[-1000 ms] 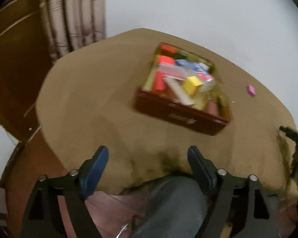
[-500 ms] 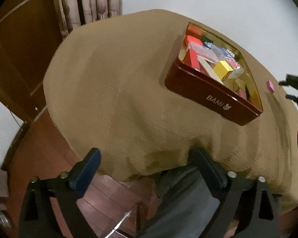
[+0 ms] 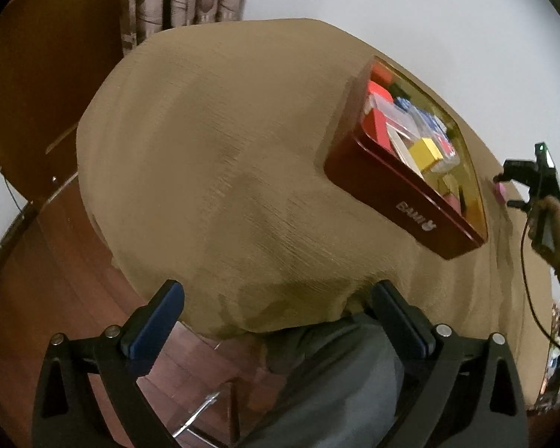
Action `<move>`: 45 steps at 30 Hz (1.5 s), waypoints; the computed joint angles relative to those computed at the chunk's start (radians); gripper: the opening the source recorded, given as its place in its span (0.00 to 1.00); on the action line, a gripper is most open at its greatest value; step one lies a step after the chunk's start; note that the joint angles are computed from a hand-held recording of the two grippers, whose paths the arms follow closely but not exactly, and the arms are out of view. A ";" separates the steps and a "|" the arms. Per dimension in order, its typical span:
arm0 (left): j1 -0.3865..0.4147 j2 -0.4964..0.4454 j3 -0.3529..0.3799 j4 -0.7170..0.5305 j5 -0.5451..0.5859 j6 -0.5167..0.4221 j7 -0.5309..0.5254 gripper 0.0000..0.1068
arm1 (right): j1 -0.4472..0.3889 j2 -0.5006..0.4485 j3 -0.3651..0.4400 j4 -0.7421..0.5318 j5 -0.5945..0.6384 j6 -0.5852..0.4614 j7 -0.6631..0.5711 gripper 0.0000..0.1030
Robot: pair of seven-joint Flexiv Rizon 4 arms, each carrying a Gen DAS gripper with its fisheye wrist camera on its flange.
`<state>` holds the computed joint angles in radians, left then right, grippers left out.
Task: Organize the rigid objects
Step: 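Reach to and grasp the pink eraser with the right tool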
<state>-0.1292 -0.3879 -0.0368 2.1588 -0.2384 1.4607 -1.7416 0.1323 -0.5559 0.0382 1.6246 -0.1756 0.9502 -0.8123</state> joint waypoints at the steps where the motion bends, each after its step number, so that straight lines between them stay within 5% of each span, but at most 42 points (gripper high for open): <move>1: 0.001 0.001 -0.001 0.001 -0.001 0.003 0.000 0.93 | 0.004 -0.021 0.000 -0.027 -0.001 -0.009 -0.001 0.65; 10: -0.051 -0.007 0.062 -0.035 0.076 -0.048 -0.028 0.93 | 0.023 -0.081 -0.015 -0.120 -0.032 -0.090 0.008 0.67; 40: -0.026 -0.015 0.048 -0.045 0.082 -0.089 -0.038 0.93 | -0.001 -0.085 -0.006 -0.157 -0.004 -0.123 -0.104 0.67; 42: -0.033 -0.017 0.056 -0.051 0.089 -0.097 -0.045 0.93 | 0.013 -0.074 -0.020 -0.127 -0.021 -0.083 -0.083 0.62; 43: -0.034 -0.018 0.058 -0.053 0.092 -0.099 -0.049 0.93 | 0.016 -0.068 -0.023 -0.105 -0.033 -0.057 -0.083 0.54; 44: -0.033 -0.018 0.056 -0.053 0.091 -0.100 -0.050 0.93 | 0.018 -0.060 -0.026 -0.090 -0.042 -0.042 -0.082 0.29; 45: -0.031 -0.018 0.054 -0.051 0.089 -0.099 -0.052 0.93 | 0.023 -0.050 -0.035 -0.074 -0.054 -0.024 -0.070 0.29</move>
